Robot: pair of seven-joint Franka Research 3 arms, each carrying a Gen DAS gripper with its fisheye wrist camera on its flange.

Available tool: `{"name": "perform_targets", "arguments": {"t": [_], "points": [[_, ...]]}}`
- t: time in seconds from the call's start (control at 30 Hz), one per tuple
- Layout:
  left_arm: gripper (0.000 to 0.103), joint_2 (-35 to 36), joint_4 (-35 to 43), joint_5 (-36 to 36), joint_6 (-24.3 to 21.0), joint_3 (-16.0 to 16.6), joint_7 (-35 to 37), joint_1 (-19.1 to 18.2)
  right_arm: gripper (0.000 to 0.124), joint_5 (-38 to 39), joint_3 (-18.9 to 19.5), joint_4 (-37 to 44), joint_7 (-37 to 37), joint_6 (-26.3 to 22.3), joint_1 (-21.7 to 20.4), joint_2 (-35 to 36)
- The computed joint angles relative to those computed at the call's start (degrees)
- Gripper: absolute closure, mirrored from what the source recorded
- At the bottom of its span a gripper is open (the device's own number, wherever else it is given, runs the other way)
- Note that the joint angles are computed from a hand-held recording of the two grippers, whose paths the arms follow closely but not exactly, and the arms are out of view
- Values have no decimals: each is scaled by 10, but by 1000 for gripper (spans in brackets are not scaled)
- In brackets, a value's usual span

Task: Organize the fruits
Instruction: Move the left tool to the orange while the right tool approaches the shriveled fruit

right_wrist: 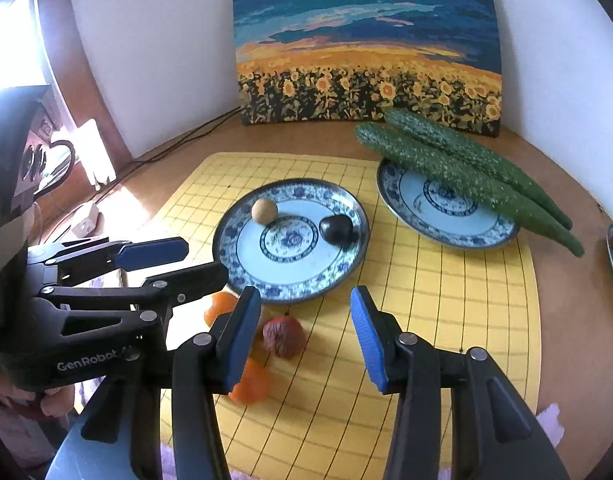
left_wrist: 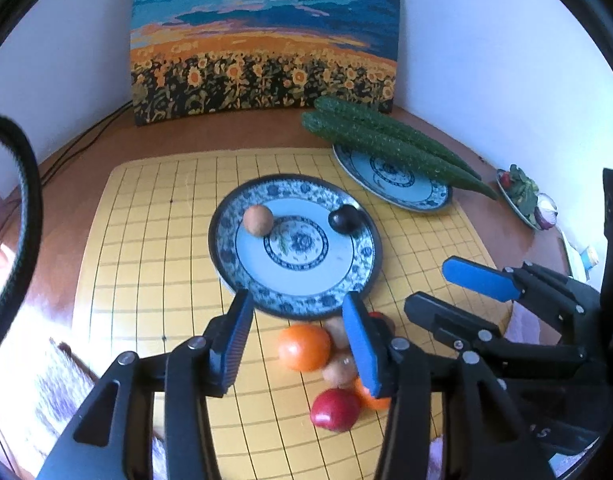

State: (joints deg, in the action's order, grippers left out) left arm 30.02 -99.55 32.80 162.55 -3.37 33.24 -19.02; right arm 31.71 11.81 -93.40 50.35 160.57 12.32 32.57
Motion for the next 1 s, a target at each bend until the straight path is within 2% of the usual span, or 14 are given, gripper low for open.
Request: {"name": "perform_targets", "arguments": {"t": [0.3, 0.4, 0.67, 1.0], "points": [[54, 3, -15, -15, 0, -5, -7, 0, 76, 30, 11, -51, -25, 16, -14, -26], [53, 9, -13, -30, -4, -15, 1, 8, 76, 22, -1, -50, -10, 12, -5, -23], [53, 17, -13, -60, 1, -26, 22, 18, 76, 13, -5, -38, 5, 0, -3, -12], [53, 21, -19, -70, 22, -18, 25, 14, 76, 4, -6, -36, 14, 1, -1, -8]]}}
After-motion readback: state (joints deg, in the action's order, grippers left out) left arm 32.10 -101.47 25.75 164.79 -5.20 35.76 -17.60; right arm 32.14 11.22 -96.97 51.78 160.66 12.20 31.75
